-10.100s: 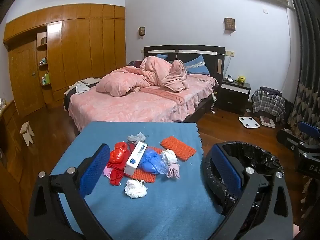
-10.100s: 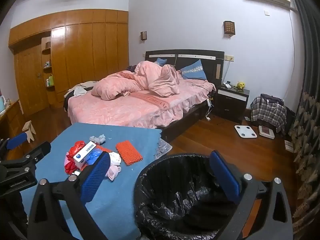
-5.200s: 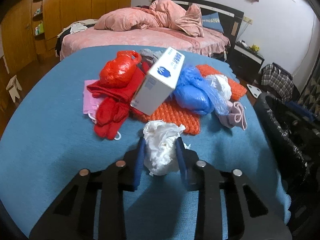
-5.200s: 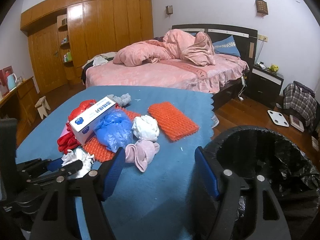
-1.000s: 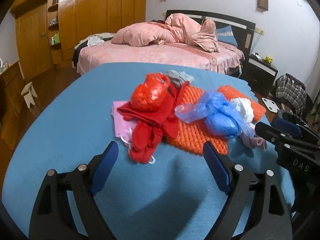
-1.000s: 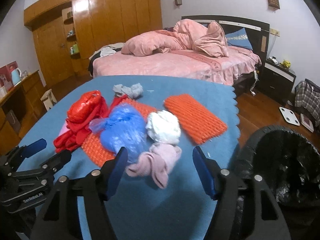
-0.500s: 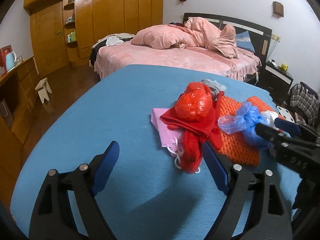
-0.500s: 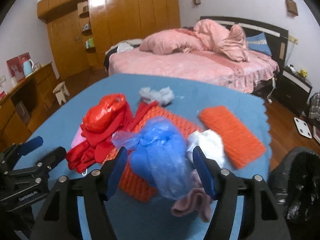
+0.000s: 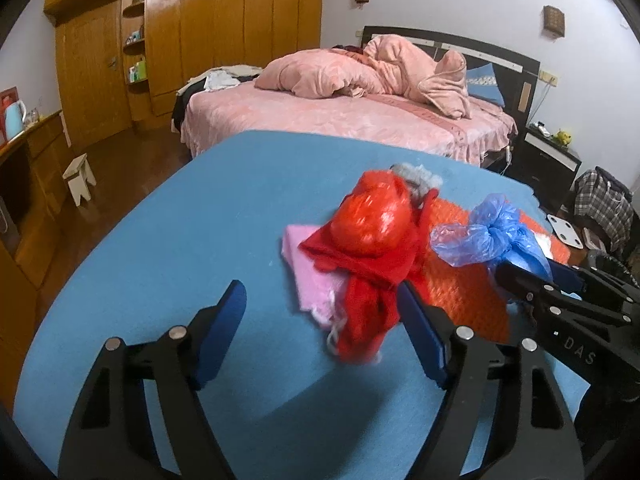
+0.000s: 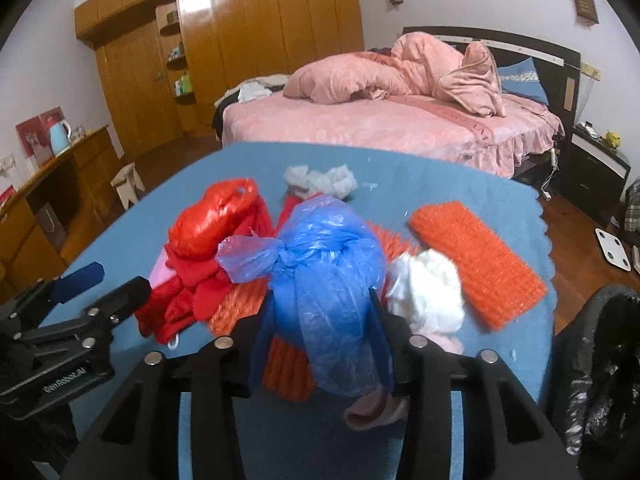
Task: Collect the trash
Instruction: 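Grasp the blue plastic bag with the right tool while the left grasps the red bag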
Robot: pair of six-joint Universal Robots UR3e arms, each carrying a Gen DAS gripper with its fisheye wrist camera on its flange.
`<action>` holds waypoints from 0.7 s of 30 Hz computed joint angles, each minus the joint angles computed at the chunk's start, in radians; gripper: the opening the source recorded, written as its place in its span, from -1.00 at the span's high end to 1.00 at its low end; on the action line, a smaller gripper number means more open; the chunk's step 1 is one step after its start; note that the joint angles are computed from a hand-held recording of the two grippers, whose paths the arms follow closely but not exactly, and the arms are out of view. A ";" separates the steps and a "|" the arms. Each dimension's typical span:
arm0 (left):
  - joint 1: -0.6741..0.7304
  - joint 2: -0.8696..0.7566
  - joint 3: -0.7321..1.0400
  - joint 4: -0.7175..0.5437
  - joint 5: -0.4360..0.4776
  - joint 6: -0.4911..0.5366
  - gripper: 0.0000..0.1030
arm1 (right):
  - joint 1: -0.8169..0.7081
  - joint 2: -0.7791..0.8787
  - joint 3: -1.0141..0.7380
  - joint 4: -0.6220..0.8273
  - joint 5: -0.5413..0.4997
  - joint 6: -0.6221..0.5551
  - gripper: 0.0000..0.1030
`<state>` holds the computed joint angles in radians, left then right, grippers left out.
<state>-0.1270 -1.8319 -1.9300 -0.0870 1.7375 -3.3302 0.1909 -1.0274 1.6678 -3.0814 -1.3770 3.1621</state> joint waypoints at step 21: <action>0.022 -0.325 0.445 -0.207 -0.119 0.044 0.23 | -0.036 0.115 -0.155 0.097 0.029 0.024 0.15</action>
<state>-0.1051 -2.1568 -1.4850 -0.2942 1.6185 -3.2864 0.1547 -0.9122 1.5123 -2.9847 -1.3482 3.1864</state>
